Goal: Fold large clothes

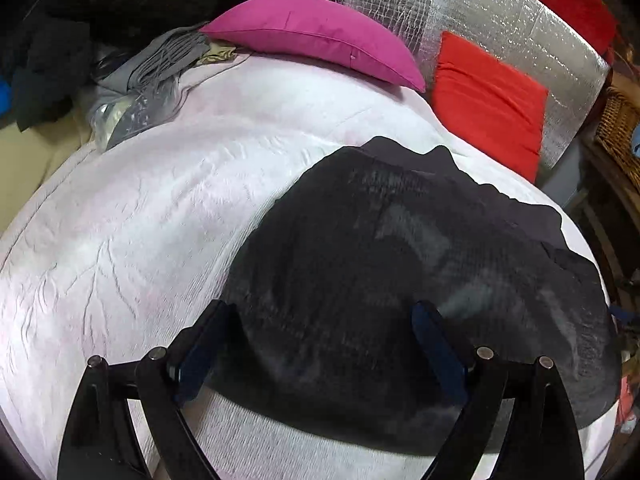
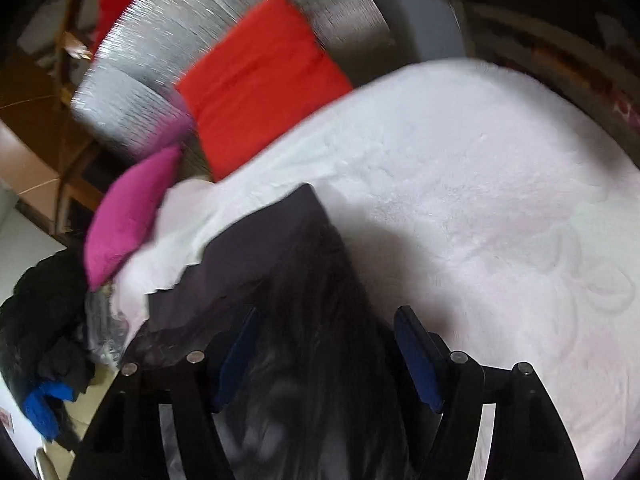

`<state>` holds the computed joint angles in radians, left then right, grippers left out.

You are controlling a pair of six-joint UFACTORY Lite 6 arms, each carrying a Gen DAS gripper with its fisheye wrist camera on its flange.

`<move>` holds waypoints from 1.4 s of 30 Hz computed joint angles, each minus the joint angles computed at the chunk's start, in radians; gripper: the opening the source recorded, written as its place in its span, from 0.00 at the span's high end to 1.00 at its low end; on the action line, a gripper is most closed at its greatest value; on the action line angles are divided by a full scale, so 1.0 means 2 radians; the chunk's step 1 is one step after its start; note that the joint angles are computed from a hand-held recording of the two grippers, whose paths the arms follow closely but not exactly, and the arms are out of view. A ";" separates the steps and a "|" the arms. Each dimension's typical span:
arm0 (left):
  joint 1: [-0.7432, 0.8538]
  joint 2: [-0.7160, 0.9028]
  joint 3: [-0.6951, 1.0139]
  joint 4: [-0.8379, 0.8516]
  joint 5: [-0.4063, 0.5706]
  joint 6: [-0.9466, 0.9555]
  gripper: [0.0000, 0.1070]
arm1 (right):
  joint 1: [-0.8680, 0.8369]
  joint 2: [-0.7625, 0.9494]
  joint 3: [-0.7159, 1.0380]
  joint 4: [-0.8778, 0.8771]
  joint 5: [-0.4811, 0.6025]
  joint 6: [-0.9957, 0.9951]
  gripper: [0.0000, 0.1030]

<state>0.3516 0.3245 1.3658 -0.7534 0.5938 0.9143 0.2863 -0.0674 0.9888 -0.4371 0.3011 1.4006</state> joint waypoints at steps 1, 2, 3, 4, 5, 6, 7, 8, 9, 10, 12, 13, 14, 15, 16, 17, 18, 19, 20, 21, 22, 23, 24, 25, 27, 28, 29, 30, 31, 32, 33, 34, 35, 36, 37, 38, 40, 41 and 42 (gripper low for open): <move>-0.003 0.003 0.001 0.002 -0.006 -0.002 0.13 | -0.016 0.029 0.016 0.049 -0.008 -0.052 0.30; -0.008 0.007 0.004 0.011 -0.014 -0.010 0.13 | -0.028 0.056 0.031 0.101 -0.017 -0.105 0.30; -0.014 0.012 0.008 0.018 -0.021 -0.016 0.13 | -0.036 0.072 0.039 0.153 -0.024 -0.157 0.30; -0.014 0.009 0.003 0.015 -0.025 -0.011 0.13 | -0.039 0.090 0.049 0.206 -0.033 -0.206 0.30; -0.019 0.013 0.004 0.016 -0.032 -0.012 0.13 | -0.038 0.107 0.063 0.237 -0.033 -0.236 0.30; -0.022 0.016 0.005 0.017 -0.039 -0.012 0.13 | -0.034 0.122 0.079 0.247 -0.024 -0.251 0.34; -0.020 0.015 -0.001 0.011 -0.042 -0.001 0.13 | -0.028 0.131 0.096 0.236 -0.006 -0.259 0.50; -0.022 0.015 -0.004 0.012 -0.049 0.002 0.13 | -0.019 0.138 0.115 0.205 0.024 -0.245 0.62; -0.026 0.015 -0.007 0.011 -0.055 0.004 0.13 | -0.005 0.139 0.126 0.160 0.049 -0.211 0.73; -0.030 0.015 -0.009 0.011 -0.061 0.005 0.13 | 0.009 0.131 0.120 0.113 0.055 -0.163 0.81; -0.039 0.021 -0.007 0.009 -0.071 0.009 0.13 | 0.042 0.094 0.097 0.011 0.074 -0.058 0.87; -0.043 0.022 -0.008 0.006 -0.076 0.011 0.13 | 0.057 0.077 0.087 -0.037 0.088 -0.006 0.88; -0.050 0.025 -0.009 0.003 -0.083 0.018 0.13 | 0.081 0.057 0.077 -0.087 0.118 0.047 0.89; -0.056 0.028 -0.008 0.002 -0.089 0.023 0.13 | 0.105 0.046 0.070 -0.134 0.144 0.099 0.89; -0.060 0.029 -0.008 0.001 -0.094 0.026 0.13 | 0.130 0.036 0.060 -0.171 0.177 0.145 0.89; -0.064 0.030 -0.009 0.002 -0.100 0.024 0.12 | 0.141 0.034 0.054 -0.187 0.189 0.170 0.89; -0.068 0.029 -0.010 0.007 -0.103 0.016 0.12 | 0.144 0.033 0.044 -0.193 0.192 0.190 0.89; -0.069 0.026 -0.012 0.014 -0.104 0.007 0.12 | 0.140 0.040 0.035 -0.198 0.183 0.209 0.89; -0.071 0.022 -0.015 0.026 -0.105 -0.006 0.12 | 0.138 0.048 0.029 -0.214 0.173 0.232 0.88; -0.071 0.019 -0.016 0.039 -0.105 -0.018 0.12 | 0.137 0.053 0.019 -0.245 0.158 0.268 0.88; -0.071 0.014 -0.017 0.051 -0.103 -0.029 0.12 | 0.132 0.055 0.009 -0.273 0.139 0.304 0.83; -0.070 0.007 -0.021 0.060 -0.100 -0.034 0.12 | 0.124 0.058 0.003 -0.280 0.123 0.320 0.81; -0.069 0.003 -0.023 0.066 -0.099 -0.039 0.12 | 0.111 0.055 -0.006 -0.269 0.098 0.330 0.80; -0.066 -0.006 -0.028 0.072 -0.094 -0.042 0.12 | 0.103 0.047 -0.016 -0.266 0.081 0.341 0.79; -0.059 -0.025 -0.038 0.069 -0.085 -0.034 0.12 | 0.099 0.003 -0.052 -0.283 0.064 0.385 0.73; -0.056 -0.035 -0.045 0.060 -0.082 -0.025 0.12 | 0.101 -0.012 -0.061 -0.294 0.069 0.403 0.58; -0.049 -0.040 -0.046 0.038 -0.077 -0.001 0.12 | 0.122 -0.043 -0.080 -0.318 0.096 0.442 0.34; -0.044 -0.052 -0.055 0.017 -0.073 0.022 0.12 | 0.148 -0.062 -0.089 -0.342 0.132 0.479 0.26; -0.039 -0.075 -0.072 -0.009 -0.073 0.053 0.12 | 0.188 -0.088 -0.100 -0.367 0.184 0.519 0.23; -0.036 -0.093 -0.087 -0.031 -0.074 0.080 0.12 | 0.231 -0.106 -0.103 -0.380 0.236 0.539 0.23; -0.033 -0.109 -0.102 -0.052 -0.076 0.106 0.12 | 0.268 -0.107 -0.094 -0.378 0.285 0.538 0.23; -0.030 -0.133 -0.124 -0.079 -0.078 0.143 0.12 | 0.309 -0.103 -0.076 -0.369 0.328 0.525 0.23; -0.030 -0.148 -0.137 -0.088 -0.078 0.159 0.12 | 0.342 -0.091 -0.055 -0.363 0.354 0.514 0.25; -0.030 -0.166 -0.154 -0.094 -0.078 0.175 0.12 | 0.357 -0.075 -0.033 -0.356 0.359 0.500 0.25; -0.030 -0.175 -0.161 -0.096 -0.075 0.185 0.12 | 0.383 -0.050 -0.004 -0.340 0.374 0.481 0.27; -0.031 -0.183 -0.171 -0.094 -0.074 0.190 0.12 | 0.406 -0.025 0.023 -0.329 0.394 0.469 0.31; -0.034 -0.190 -0.184 -0.078 -0.077 0.190 0.12 | 0.446 0.032 0.078 -0.310 0.422 0.448 0.34; -0.037 -0.193 -0.191 -0.065 -0.080 0.185 0.12 | 0.455 0.057 0.098 -0.304 0.423 0.447 0.34; -0.041 -0.194 -0.197 -0.047 -0.085 0.174 0.12 | 0.463 0.083 0.119 -0.296 0.423 0.448 0.34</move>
<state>0.2701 -0.0625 0.9713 -0.8468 0.4243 1.2616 1.2129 0.0980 1.2262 -1.0284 1.1465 2.2969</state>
